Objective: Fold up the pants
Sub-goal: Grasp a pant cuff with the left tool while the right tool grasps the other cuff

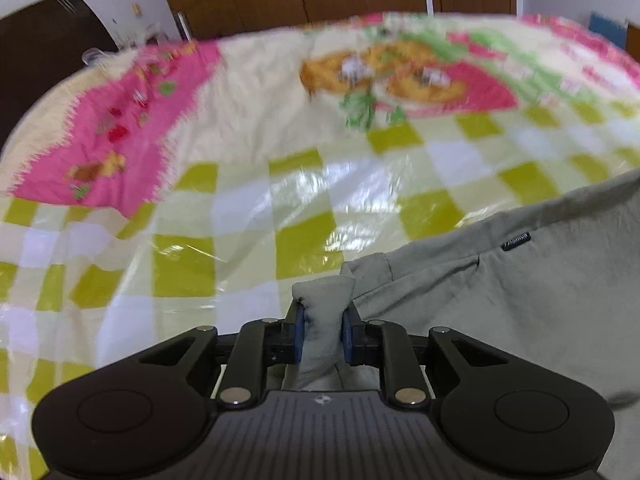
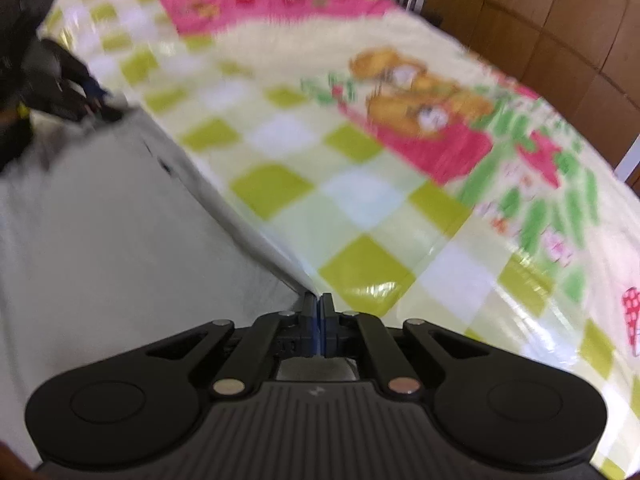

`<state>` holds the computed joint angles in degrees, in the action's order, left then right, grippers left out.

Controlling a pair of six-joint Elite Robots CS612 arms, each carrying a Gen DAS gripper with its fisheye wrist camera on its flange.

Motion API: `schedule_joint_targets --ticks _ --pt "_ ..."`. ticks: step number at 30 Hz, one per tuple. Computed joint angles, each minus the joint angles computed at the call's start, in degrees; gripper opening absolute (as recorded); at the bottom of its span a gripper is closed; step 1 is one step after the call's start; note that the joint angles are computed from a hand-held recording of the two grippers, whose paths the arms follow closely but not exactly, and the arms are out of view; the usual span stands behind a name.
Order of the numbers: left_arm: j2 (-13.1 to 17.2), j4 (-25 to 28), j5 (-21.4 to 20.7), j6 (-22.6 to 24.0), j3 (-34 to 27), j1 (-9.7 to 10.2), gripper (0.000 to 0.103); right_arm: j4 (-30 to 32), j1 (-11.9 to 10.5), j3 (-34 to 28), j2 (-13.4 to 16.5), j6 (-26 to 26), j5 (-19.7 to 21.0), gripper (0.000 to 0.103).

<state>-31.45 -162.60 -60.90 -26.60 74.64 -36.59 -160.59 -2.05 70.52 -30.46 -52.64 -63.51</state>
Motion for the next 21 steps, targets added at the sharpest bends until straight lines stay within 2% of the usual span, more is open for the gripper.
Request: schedule_joint_targets --ticks 6,8,11,13,17,19,21 --pt "-7.7 -20.5 3.6 -2.2 16.1 -4.38 0.032 -11.2 -2.9 15.7 -10.4 0.4 7.2 0.001" --pt "-9.5 -24.3 4.3 -3.8 20.6 -6.05 0.032 -14.1 -4.1 21.8 -13.8 -0.4 8.7 0.001" --pt "-11.3 -25.5 4.6 -8.6 26.2 -8.61 0.032 -14.6 -5.3 29.1 -17.3 -1.9 8.9 0.001" --pt "-11.6 -23.7 3.9 -11.9 28.5 -9.87 0.032 -14.0 -5.4 32.8 -18.5 -4.0 7.8 0.001" --pt "-10.7 -20.4 2.7 -17.1 30.3 -10.97 0.032 -8.8 -5.0 35.6 -18.3 -4.4 5.0 0.001" --pt "-10.4 -21.2 2.7 -19.5 31.2 -11.21 0.032 -7.0 -4.6 36.1 -17.7 -3.7 3.7 0.001" --pt "-10.4 -23.0 3.3 -19.9 31.7 -11.28 0.032 -6.7 -4.2 36.7 -17.4 -3.8 2.8 0.001"
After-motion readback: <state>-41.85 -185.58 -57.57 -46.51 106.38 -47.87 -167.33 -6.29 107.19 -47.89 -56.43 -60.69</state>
